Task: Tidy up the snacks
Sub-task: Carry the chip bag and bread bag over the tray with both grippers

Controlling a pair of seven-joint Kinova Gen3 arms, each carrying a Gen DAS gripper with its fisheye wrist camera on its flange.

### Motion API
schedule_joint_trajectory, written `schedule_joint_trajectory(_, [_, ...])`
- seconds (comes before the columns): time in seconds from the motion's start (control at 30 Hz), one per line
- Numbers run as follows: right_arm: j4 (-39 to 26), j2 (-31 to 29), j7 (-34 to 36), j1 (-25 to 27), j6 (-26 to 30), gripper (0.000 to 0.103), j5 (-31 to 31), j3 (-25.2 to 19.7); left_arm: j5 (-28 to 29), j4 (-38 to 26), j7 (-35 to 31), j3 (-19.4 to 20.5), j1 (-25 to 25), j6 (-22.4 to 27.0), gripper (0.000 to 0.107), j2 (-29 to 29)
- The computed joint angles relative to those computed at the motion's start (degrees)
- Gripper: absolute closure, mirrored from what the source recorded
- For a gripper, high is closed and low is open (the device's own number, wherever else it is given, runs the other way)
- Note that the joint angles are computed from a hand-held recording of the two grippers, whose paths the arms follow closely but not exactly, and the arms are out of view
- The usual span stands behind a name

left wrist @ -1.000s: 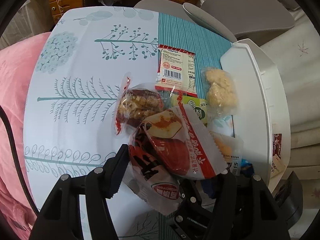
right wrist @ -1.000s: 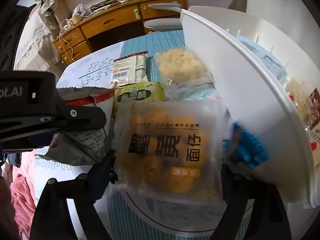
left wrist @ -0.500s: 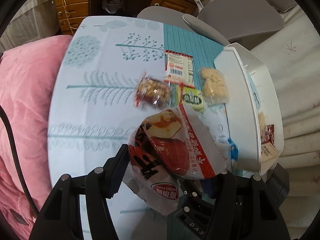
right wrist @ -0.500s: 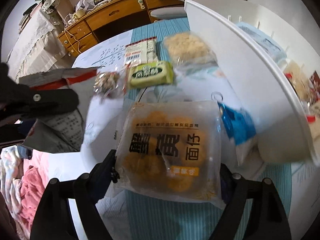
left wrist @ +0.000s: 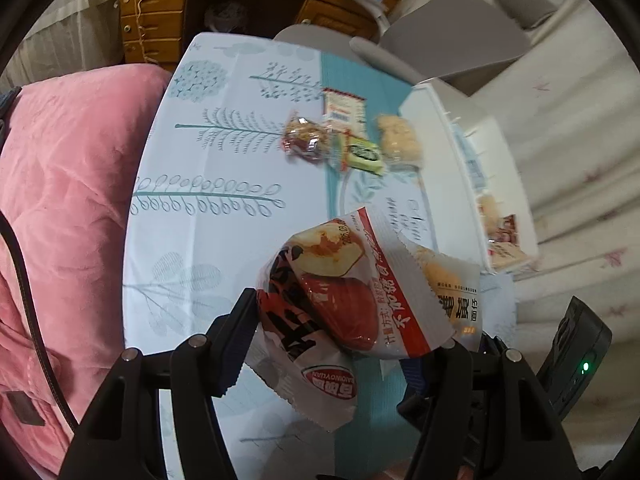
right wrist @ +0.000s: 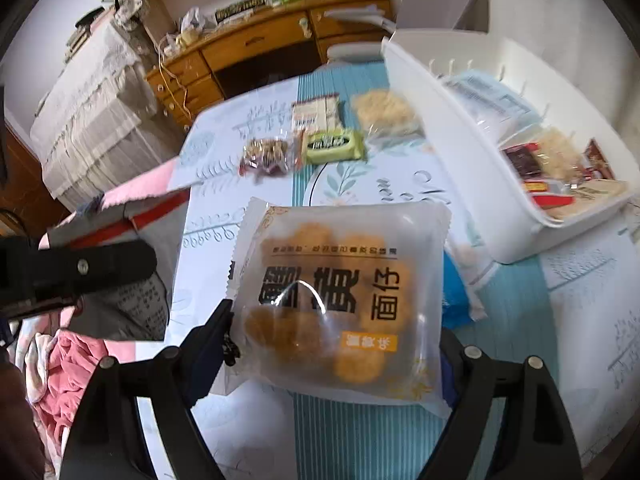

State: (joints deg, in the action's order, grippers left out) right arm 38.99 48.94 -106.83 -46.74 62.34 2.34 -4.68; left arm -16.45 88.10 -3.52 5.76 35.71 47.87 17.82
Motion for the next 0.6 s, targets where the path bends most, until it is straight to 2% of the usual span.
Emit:
schedule_joint_trajectory(0.13, [4.29, -3.45, -0.99, 0.83, -1.82, 0.018, -0.05, -0.04, -4.25, -0.19, 5.14, -0.42, 3.84, 0.41, 0.045, -1.14])
schedule_joint_trajectory(0.23, [6.99, -5.80, -1.36, 1.66, -3.39, 0.018, 0.08, -0.26, -9.25, -2.79, 8.51, -0.48, 7.08, 3.92, 0.045, -0.39])
schedule_joint_trajectory(0.47, [10.23, -9.10, -1.07, 5.52, -5.60, 0.018, -1.55, -1.45, -14.15, -8.25, 10.10, 0.02, 10.34, 8.24, 0.045, 1.89])
schedule_joint_trajectory(0.6, [8.73, -8.88, 1.44, 8.44, -4.01, 0.018, -3.16, -2.37, -14.49, -12.97, 9.93, -0.37, 11.51, 10.74, 0.045, 4.47])
